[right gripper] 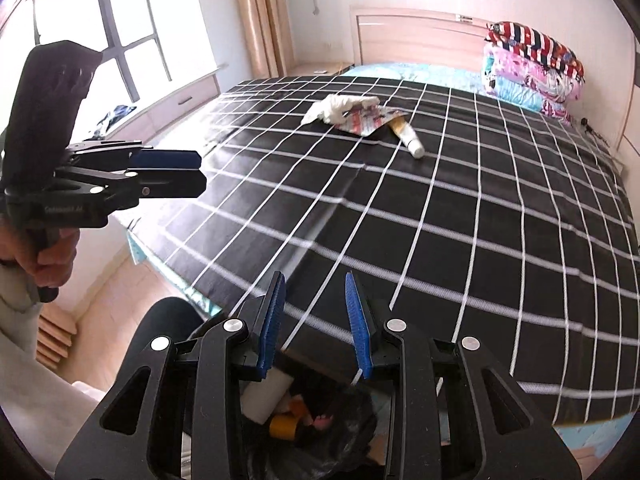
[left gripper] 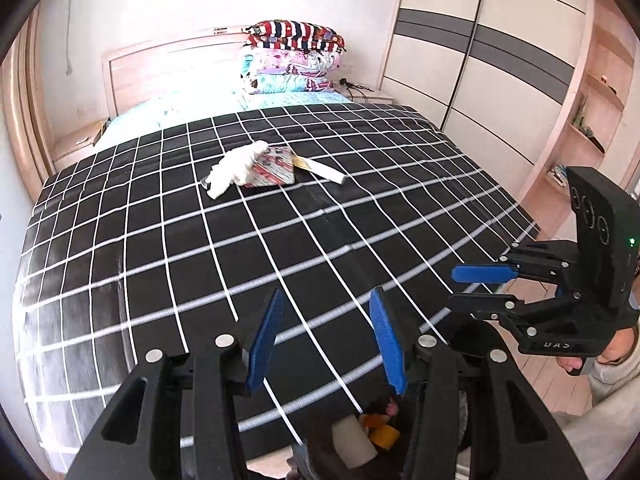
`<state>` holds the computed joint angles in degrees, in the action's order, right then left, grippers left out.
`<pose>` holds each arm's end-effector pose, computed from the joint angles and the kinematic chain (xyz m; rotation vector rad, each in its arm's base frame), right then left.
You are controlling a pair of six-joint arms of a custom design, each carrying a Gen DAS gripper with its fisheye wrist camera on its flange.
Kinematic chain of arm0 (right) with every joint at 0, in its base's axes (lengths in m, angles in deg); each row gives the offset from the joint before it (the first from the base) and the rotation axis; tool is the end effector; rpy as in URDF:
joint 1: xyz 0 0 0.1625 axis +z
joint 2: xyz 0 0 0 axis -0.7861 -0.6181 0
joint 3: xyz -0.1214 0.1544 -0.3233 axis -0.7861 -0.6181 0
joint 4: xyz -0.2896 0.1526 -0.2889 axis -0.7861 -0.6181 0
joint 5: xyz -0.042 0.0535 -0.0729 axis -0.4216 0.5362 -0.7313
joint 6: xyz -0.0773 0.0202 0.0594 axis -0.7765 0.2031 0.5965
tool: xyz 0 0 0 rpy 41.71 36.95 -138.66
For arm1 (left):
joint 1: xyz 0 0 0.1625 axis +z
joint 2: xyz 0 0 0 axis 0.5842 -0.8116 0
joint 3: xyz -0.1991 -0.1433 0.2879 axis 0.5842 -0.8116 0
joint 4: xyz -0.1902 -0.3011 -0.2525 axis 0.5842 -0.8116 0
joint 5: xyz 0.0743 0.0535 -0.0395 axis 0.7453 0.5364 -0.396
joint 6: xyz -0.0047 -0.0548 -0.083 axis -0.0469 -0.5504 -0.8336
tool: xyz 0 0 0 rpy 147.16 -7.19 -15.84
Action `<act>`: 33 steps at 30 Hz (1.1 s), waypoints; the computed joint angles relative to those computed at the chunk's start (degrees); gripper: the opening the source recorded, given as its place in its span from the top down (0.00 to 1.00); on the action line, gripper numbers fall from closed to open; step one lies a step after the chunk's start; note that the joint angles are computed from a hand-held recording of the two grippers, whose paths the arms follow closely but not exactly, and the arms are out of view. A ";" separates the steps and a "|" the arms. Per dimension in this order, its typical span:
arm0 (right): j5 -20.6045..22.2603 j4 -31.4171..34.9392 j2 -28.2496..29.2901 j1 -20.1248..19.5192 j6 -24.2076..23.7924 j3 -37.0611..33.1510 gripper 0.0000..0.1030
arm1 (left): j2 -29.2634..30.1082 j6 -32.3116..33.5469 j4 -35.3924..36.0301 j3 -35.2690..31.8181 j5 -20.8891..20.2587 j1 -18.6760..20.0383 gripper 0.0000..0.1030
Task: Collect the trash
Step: 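Move both grippers back up to the items on the bed, then grasp the white crumpled plastic with the left gripper while the right grasps the white tube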
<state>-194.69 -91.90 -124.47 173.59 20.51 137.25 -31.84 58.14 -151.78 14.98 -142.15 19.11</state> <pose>0.3211 -0.3960 0.1516 0.4638 -2.3568 0.8988 -0.1970 -0.5504 0.3164 1.4736 2.5115 -0.3278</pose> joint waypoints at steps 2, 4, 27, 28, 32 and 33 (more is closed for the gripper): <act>-0.12 0.10 0.16 -0.34 -0.95 -0.87 0.70 | 1.94 0.58 -0.78 -1.48 0.47 0.17 0.57; -0.62 0.02 0.57 -0.95 -2.24 -1.93 0.69 | 3.40 0.56 -1.09 -2.71 0.62 0.38 0.57; -0.84 2.58 6.58 -8.99 -11.71 -16.80 0.66 | 23.46 2.00 -3.54 -21.63 4.61 2.94 0.57; -0.78 2.84 6.84 -9.31 -11.61 -17.27 0.66 | 24.37 2.02 -3.50 -22.41 4.86 3.06 0.57; -0.27 3.97 7.69 -10.50 -11.07 -18.81 0.66 | 26.81 1.98 -3.42 -24.55 5.22 3.40 0.57; -0.11 4.38 7.86 -10.66 -10.74 -19.16 0.66 | 27.29 1.97 -3.37 -25.01 5.24 3.49 0.57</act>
